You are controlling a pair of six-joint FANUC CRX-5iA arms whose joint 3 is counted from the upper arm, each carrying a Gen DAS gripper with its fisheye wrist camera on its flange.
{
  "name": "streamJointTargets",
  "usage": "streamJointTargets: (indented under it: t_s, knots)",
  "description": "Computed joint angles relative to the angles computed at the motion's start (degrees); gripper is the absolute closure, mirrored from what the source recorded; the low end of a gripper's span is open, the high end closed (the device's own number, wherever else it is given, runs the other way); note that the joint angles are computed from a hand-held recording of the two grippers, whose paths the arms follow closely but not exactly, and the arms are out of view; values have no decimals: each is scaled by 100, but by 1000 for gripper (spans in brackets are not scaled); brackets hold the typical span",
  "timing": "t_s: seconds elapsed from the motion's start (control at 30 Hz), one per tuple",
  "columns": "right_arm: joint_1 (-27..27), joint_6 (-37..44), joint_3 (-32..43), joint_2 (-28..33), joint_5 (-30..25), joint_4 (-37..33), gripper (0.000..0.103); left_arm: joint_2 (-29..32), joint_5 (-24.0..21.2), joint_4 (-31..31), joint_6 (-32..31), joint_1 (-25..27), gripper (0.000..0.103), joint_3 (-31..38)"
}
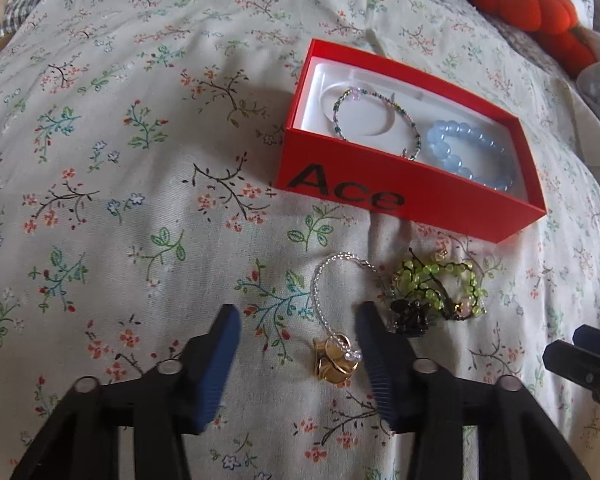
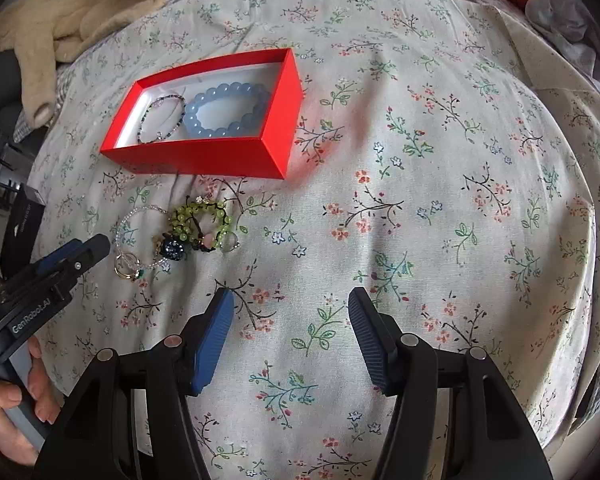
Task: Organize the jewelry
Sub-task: 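Grasp the clear bead bracelet with left tool while right tool grasps green bead bracelet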
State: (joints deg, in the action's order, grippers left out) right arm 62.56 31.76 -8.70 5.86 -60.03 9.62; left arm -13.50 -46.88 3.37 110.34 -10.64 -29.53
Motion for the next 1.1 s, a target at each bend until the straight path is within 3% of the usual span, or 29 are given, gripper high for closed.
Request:
streamJointTargets:
  t_s: [0.17, 0.23, 0.3, 0.67, 1.0, 1.1]
  knots:
    - [-57, 52, 113, 95, 17, -69, 40, 230, 114, 86, -32, -45, 78, 46]
    - [-88, 54, 146, 112, 31, -92, 40, 313, 127, 56, -10, -89, 92, 97]
    - [-119, 66, 180, 134, 44, -120, 40, 369, 122, 8, 52, -129, 100, 152]
    - [-318, 125, 334, 273, 85, -412, 40, -121, 274, 244, -263, -103, 103, 35]
    - [-269, 116, 460, 441, 319, -265, 41, -542, 255, 461, -653, -21, 103, -79]
    - [-236, 112, 493, 489, 434, -153, 52, -619, 193, 443, -671, 47, 103, -113]
